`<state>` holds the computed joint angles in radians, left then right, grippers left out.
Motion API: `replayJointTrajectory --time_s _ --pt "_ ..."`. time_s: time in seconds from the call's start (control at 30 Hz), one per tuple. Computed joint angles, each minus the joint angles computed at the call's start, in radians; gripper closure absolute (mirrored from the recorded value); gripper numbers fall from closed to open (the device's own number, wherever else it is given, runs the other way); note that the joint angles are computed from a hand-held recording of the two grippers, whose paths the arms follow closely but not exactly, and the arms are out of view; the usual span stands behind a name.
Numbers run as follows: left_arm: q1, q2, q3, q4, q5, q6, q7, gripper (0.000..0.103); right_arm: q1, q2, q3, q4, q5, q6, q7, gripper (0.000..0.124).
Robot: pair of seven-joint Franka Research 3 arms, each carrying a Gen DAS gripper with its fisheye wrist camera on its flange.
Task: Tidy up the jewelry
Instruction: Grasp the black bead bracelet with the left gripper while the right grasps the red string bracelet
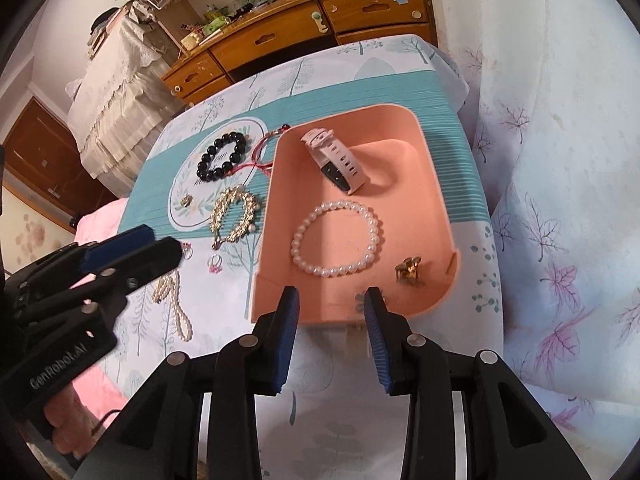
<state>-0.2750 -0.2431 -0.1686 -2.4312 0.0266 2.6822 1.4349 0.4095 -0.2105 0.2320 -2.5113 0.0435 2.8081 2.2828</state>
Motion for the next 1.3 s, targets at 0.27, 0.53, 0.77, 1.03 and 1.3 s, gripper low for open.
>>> replayJointTrajectory --time_s 0.27,0.53,0.77,1.03,1.3 --pt "0.072 -0.112 0.069 -0.038 0.029 -0.035 0.048 0.069 -0.003 0.006 0.023 0.094 -0.075 -0.079 0.01 0.089" --pt "0.154 -0.062 0.121 0.071 0.007 -0.14 0.117 0.069 0.03 0.158 -0.01 0.381 -0.126 -0.217 -0.057 0.089" --pt "0.202 0.085 0.118 0.229 -0.036 -0.152 0.188 0.069 0.07 0.394 -0.078 0.756 -0.15 -0.404 -0.125 0.089" --pt "0.257 0.409 0.059 0.508 -0.058 -0.212 0.181 0.069 0.109 0.74 -0.157 1.184 -0.106 -0.618 -0.256 0.089" --pt "0.269 0.631 0.024 0.673 0.013 -0.241 0.108 0.069 0.111 0.907 -0.201 1.33 -0.071 -0.685 -0.283 0.093"
